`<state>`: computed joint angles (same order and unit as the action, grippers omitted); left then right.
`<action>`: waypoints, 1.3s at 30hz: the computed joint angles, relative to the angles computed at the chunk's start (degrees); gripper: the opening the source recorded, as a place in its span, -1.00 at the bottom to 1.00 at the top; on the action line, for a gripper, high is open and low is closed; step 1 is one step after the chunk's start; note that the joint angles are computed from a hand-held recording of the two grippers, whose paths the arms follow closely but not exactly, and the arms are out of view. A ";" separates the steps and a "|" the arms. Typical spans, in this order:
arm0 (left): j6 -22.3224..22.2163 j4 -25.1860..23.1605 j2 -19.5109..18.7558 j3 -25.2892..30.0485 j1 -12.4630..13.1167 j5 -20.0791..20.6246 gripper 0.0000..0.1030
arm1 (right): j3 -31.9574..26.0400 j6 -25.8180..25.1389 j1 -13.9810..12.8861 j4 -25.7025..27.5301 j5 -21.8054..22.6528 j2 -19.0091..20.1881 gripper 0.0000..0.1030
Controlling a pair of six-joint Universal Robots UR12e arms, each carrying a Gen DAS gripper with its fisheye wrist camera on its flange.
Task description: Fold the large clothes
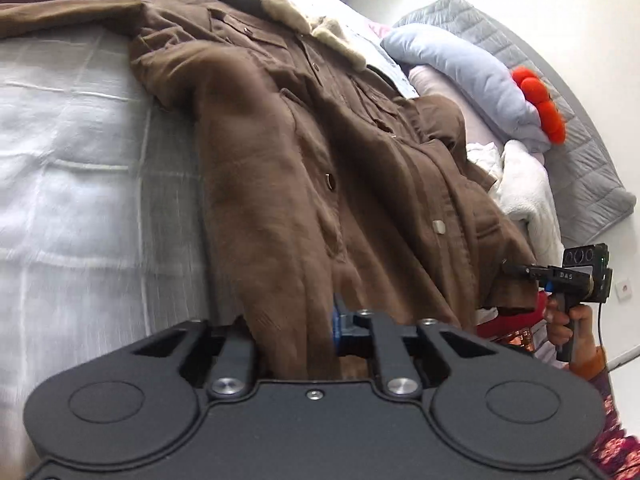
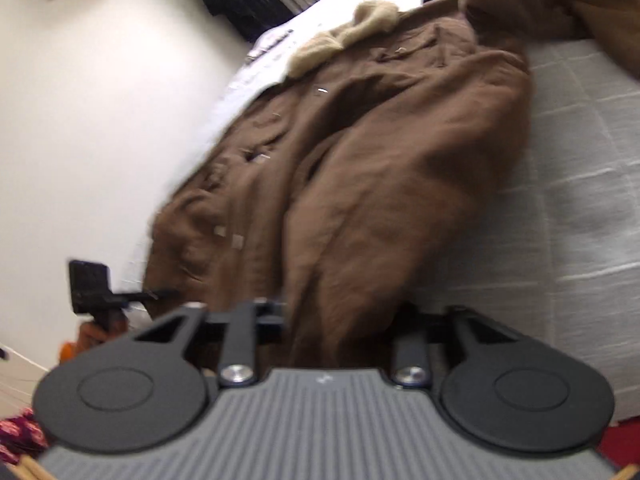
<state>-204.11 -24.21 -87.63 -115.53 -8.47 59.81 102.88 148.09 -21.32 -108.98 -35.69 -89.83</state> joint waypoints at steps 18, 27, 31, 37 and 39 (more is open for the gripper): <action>3.09 -34.72 4.46 5.30 -2.79 19.90 -0.52 | -1.87 13.07 1.66 -4.42 -32.95 -1.69 -0.28; 7.10 -13.28 6.41 2.50 -7.85 34.60 0.76 | 2.89 13.00 1.29 -20.98 -31.64 -4.87 0.62; 8.86 -4.71 2.24 3.86 -8.32 31.93 0.82 | 3.32 15.49 3.48 -28.89 -31.84 -3.47 0.62; 6.97 4.61 -7.26 9.18 -10.45 27.60 0.81 | 0.84 20.84 7.40 -37.86 -33.52 2.44 0.41; 7.71 7.78 -10.53 11.66 -11.81 27.61 0.81 | -0.60 21.12 9.29 -39.79 -37.02 4.63 0.15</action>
